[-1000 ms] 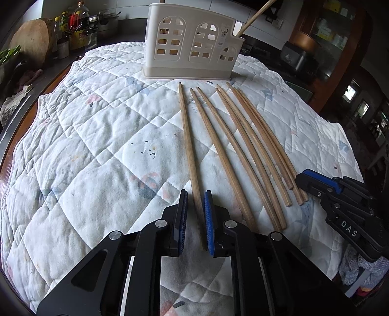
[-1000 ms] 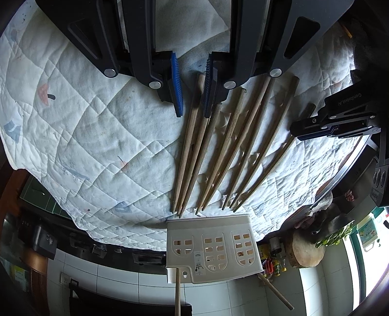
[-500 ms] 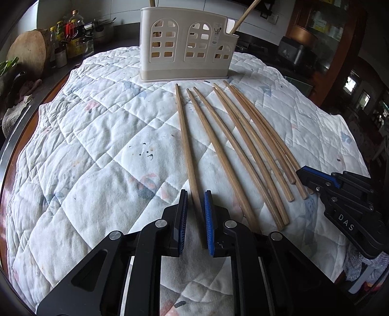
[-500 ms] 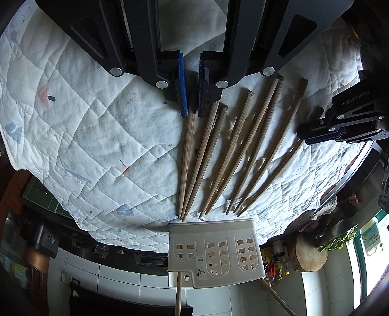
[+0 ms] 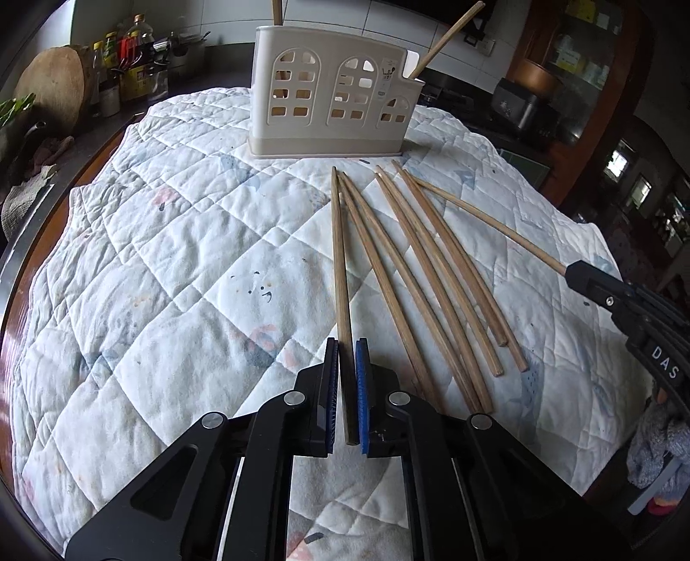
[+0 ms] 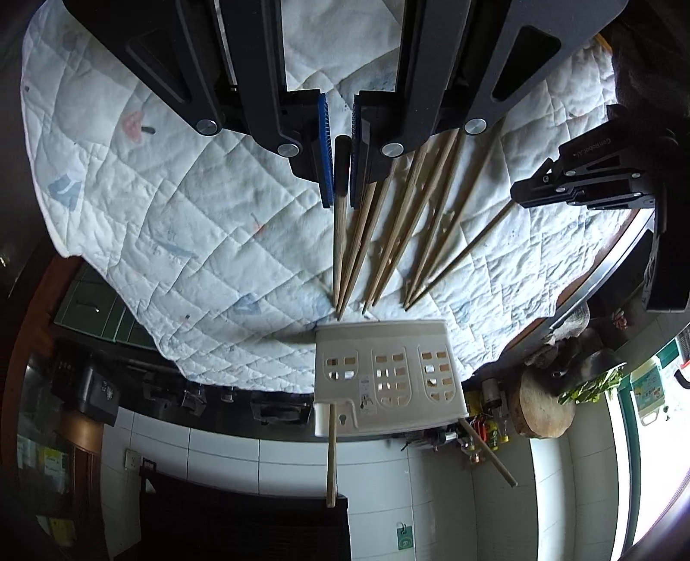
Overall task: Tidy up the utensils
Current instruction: 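Close left tool on another chopstick while right tool grasps one too, then lift both held chopsticks and carry them toward the white holder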
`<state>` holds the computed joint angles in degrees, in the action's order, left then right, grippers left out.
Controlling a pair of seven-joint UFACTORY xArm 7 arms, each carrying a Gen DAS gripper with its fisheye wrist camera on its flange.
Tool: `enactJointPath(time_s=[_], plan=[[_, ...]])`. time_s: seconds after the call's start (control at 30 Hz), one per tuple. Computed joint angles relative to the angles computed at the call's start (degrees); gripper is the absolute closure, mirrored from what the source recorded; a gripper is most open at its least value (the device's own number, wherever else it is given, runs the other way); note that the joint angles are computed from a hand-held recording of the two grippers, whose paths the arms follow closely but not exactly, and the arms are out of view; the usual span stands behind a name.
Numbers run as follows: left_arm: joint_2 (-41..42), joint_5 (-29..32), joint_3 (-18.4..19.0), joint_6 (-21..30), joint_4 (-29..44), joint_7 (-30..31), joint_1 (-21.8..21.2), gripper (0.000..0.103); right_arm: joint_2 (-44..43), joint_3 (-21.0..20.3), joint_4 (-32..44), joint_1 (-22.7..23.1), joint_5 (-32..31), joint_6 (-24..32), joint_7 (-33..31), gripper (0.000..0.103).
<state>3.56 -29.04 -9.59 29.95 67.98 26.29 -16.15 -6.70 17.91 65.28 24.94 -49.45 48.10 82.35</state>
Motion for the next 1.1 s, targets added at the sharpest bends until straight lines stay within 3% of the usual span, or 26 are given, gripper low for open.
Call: enactJointPath(time_s=[0.23,0.5,0.73,1.1], plan=[[-0.37,-3.52,0.21,0.74,3.30,3.16,0.65,0.097,-1.09,-0.34,3.80,-1.45,-2.60,0.35,-3.78,0.096],[1.32,-5.92,0.06,0.21,9.27,5.76,1.26,0.098,1.18,-2.26,9.92,-3.27,-0.77,-1.77,-12.05,0.096],[4.76,-4.60,-0.54,1.83,17.25,5.62,1.87,0.098,4.39,-4.34,16.90,-3.50,3.95,-1.70,-21.58,0.096],[12.48,3.39,-1.50,8.34,35.20,1.46,2.06,0.098,9.60,-7.53,31.84,-2.66,9.11,1.79,-34.10,0.097]])
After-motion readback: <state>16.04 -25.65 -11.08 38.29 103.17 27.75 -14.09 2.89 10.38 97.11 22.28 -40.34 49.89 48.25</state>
